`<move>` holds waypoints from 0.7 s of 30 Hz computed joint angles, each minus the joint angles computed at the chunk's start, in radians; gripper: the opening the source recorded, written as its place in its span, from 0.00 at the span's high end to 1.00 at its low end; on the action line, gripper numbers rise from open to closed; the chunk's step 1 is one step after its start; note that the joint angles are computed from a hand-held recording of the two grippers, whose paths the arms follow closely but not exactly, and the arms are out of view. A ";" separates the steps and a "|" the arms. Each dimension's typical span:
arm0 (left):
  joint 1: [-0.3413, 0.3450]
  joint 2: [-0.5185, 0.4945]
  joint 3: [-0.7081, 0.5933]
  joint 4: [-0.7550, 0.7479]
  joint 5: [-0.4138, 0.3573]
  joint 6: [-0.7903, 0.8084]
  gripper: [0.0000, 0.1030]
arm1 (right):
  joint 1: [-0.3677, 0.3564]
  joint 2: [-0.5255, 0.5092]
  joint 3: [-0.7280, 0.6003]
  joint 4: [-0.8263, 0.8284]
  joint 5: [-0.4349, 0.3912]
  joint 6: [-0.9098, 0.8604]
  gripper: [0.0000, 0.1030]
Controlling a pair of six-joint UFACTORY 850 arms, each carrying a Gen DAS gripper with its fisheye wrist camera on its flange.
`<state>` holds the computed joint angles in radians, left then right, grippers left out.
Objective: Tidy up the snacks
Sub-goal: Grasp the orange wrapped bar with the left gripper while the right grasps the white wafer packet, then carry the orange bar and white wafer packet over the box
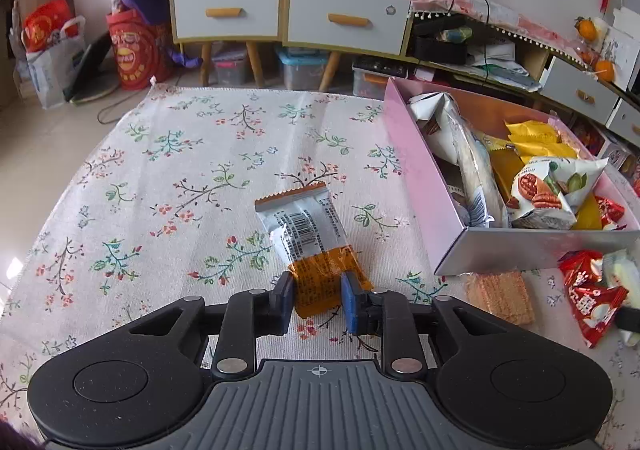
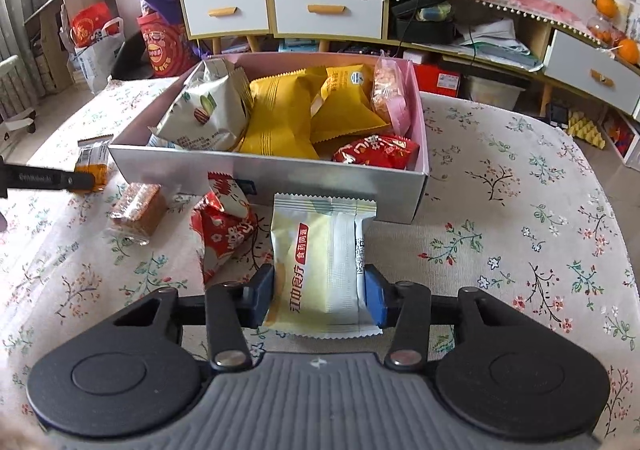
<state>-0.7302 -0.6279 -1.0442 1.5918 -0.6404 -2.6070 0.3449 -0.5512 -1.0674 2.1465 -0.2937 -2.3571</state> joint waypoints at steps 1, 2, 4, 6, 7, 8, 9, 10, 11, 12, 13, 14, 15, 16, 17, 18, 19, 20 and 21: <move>-0.004 -0.005 -0.004 -0.004 -0.014 0.003 0.74 | 0.000 0.004 0.003 0.003 -0.001 0.001 0.58; -0.007 -0.008 -0.006 -0.007 -0.022 0.007 0.72 | 0.000 0.006 0.006 0.005 -0.001 0.002 0.58; -0.010 -0.015 -0.013 -0.010 -0.041 0.011 0.58 | 0.002 0.010 0.009 0.003 0.000 0.001 0.58; -0.016 -0.026 -0.026 -0.021 -0.067 0.016 0.40 | 0.003 0.010 0.012 0.014 0.001 -0.015 0.58; -0.018 -0.032 -0.033 -0.029 -0.080 0.022 0.36 | 0.003 0.009 0.010 0.007 0.002 -0.009 0.58; -0.018 -0.038 -0.040 -0.031 -0.087 0.025 0.32 | 0.003 0.007 0.009 -0.001 0.003 0.001 0.58; -0.017 -0.043 -0.047 -0.033 -0.091 0.027 0.32 | 0.003 0.005 0.006 -0.010 0.007 0.010 0.58; -0.016 -0.049 -0.056 -0.043 -0.094 0.035 0.32 | 0.003 0.004 0.005 -0.014 0.011 0.014 0.58; -0.013 -0.055 -0.066 -0.055 -0.097 0.044 0.32 | 0.004 0.002 0.003 -0.018 0.015 0.019 0.58; -0.011 -0.063 -0.077 -0.071 -0.102 0.055 0.32 | 0.003 0.001 0.002 -0.018 0.016 0.019 0.58; -0.008 -0.072 -0.091 -0.092 -0.107 0.070 0.32 | 0.003 0.001 0.002 -0.017 0.017 0.018 0.58; -0.004 -0.079 -0.102 -0.111 -0.112 0.083 0.32 | 0.003 -0.001 0.001 -0.016 0.018 0.018 0.58; -0.002 -0.087 -0.113 -0.130 -0.119 0.095 0.33 | 0.003 0.000 0.003 -0.009 0.019 0.012 0.58; 0.001 -0.093 -0.122 -0.150 -0.123 0.108 0.34 | 0.002 0.000 0.005 -0.005 0.021 0.007 0.58; 0.002 -0.098 -0.129 -0.164 -0.126 0.117 0.34 | 0.001 0.000 0.006 -0.003 0.024 0.003 0.58; 0.002 -0.099 -0.129 -0.163 -0.131 0.109 0.39 | 0.000 0.000 0.006 -0.001 0.026 0.001 0.58; 0.000 -0.098 -0.127 -0.164 -0.135 0.104 0.43 | -0.003 0.001 0.008 0.004 0.025 -0.006 0.58; -0.001 -0.096 -0.124 -0.166 -0.140 0.101 0.51 | -0.005 0.001 0.009 0.006 0.024 -0.008 0.58; -0.002 -0.093 -0.120 -0.170 -0.145 0.099 0.61 | -0.007 0.001 0.009 0.008 0.023 -0.007 0.58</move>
